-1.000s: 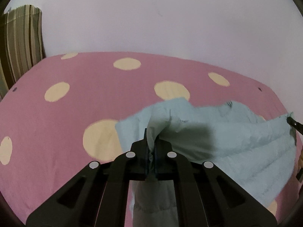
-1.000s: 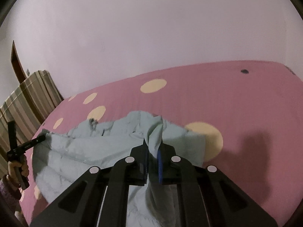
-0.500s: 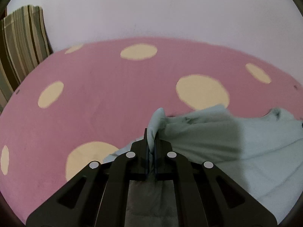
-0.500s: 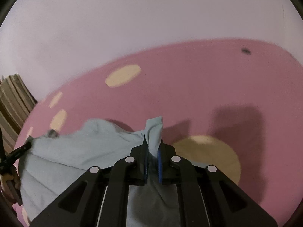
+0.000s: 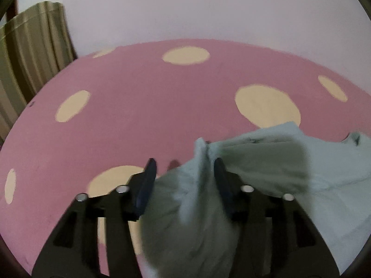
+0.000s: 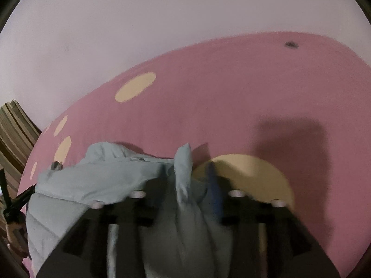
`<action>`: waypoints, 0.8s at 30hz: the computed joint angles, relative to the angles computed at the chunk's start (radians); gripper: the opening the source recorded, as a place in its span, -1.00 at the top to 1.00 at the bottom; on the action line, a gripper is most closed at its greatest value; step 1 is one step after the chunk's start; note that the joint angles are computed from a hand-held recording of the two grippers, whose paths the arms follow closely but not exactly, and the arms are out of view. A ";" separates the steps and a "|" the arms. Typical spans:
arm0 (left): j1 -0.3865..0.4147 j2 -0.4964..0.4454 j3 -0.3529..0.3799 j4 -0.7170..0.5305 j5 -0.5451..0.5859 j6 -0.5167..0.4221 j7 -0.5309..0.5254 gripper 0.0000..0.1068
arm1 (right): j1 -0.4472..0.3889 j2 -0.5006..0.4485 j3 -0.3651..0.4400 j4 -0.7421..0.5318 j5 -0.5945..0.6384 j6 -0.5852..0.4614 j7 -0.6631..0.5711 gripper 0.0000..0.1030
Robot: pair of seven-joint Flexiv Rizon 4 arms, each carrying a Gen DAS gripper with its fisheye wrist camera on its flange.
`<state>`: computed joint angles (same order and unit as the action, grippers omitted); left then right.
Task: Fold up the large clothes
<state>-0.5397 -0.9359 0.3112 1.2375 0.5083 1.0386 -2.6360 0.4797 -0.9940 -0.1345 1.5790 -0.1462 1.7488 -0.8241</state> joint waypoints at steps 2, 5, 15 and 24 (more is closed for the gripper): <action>-0.039 0.047 0.036 0.051 0.029 0.015 -0.068 0.00 | 0.097 0.038 -0.103 0.074 0.058 0.060 0.017 -0.08; -0.068 0.104 0.036 0.118 0.071 0.129 -0.147 -0.08 | 0.149 0.089 -0.111 0.136 0.084 0.112 -0.015 -0.08; -0.099 -0.036 -0.030 0.003 -0.050 0.187 -0.029 -0.14 | 0.292 0.022 -0.133 0.048 0.037 -0.010 -0.113 -0.08; -0.100 -0.087 0.001 -0.004 -0.141 0.229 0.064 -0.15 | 0.277 -0.024 -0.129 0.020 -0.002 -0.018 -0.085 -0.10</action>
